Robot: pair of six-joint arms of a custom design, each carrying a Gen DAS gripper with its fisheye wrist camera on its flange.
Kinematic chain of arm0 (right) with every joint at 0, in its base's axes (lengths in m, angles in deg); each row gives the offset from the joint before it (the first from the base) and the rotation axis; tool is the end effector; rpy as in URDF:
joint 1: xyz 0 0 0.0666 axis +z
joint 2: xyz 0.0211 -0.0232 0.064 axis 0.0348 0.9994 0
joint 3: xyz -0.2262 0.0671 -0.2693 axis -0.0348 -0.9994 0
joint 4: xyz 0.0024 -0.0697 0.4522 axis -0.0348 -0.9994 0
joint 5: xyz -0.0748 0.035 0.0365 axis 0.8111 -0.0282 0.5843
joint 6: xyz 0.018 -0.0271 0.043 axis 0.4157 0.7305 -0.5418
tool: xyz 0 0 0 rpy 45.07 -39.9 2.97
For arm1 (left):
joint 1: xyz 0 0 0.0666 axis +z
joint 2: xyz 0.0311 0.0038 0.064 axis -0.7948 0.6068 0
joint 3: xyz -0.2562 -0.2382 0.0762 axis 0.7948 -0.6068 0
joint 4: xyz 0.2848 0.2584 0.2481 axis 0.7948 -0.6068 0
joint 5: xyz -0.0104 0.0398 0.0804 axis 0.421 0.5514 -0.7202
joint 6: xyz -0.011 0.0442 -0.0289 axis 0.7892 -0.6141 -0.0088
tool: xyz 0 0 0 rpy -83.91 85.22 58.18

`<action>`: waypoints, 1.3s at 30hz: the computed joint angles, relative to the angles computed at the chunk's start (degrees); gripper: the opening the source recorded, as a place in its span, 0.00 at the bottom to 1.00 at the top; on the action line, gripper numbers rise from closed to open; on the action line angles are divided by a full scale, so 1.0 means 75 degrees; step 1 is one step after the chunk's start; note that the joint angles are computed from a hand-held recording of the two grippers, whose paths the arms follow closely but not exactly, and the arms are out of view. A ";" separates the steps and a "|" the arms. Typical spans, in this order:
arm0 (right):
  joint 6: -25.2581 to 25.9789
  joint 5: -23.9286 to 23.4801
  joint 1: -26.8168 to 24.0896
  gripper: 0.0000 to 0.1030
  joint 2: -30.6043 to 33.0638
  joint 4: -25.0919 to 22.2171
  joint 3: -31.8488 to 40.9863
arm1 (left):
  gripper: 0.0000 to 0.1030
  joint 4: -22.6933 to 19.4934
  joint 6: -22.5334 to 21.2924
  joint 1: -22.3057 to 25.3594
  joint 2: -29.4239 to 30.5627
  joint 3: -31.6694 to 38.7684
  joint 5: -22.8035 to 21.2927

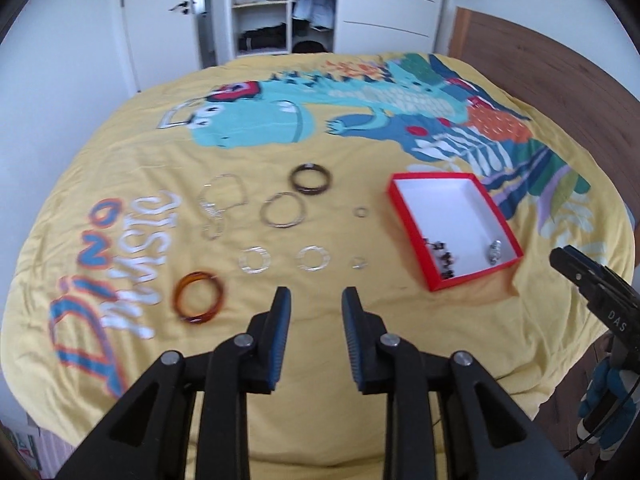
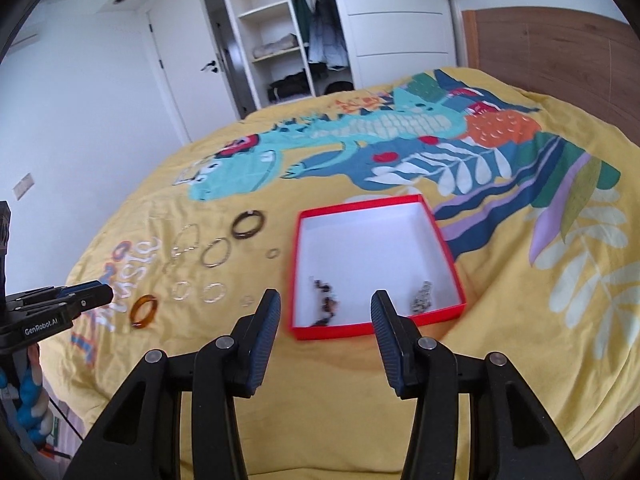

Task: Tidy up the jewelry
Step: 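Move both grippers back toward the amber bangle and silver ring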

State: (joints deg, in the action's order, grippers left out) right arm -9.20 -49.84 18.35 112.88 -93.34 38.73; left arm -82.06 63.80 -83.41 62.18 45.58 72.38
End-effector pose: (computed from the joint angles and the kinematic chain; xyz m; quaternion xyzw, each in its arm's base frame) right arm 0.3650 0.1078 0.4915 -0.0177 0.9124 0.1234 0.3900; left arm 0.3693 -0.2084 0.5125 0.0061 0.9437 -0.0154 0.3304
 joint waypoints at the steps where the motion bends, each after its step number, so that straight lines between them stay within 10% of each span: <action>1: -0.0041 0.0038 0.0159 0.45 -0.0051 -0.0008 -0.0002 | 0.29 -0.0060 0.0008 0.0084 -0.0250 -0.0152 -0.0077; 15: 0.0048 0.0226 0.1663 0.45 0.0570 0.0129 0.0251 | 0.36 -0.0209 0.0214 0.1697 -0.1947 -0.1760 0.0314; 39: 0.0424 0.0224 0.1496 0.45 0.3948 0.0390 0.1470 | 0.36 0.1192 -0.0002 0.3441 0.0649 -0.1903 0.2279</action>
State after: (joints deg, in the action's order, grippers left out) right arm -6.02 -48.16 29.57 142.49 -90.42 49.75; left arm -73.12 63.79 -57.60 67.04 31.31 89.47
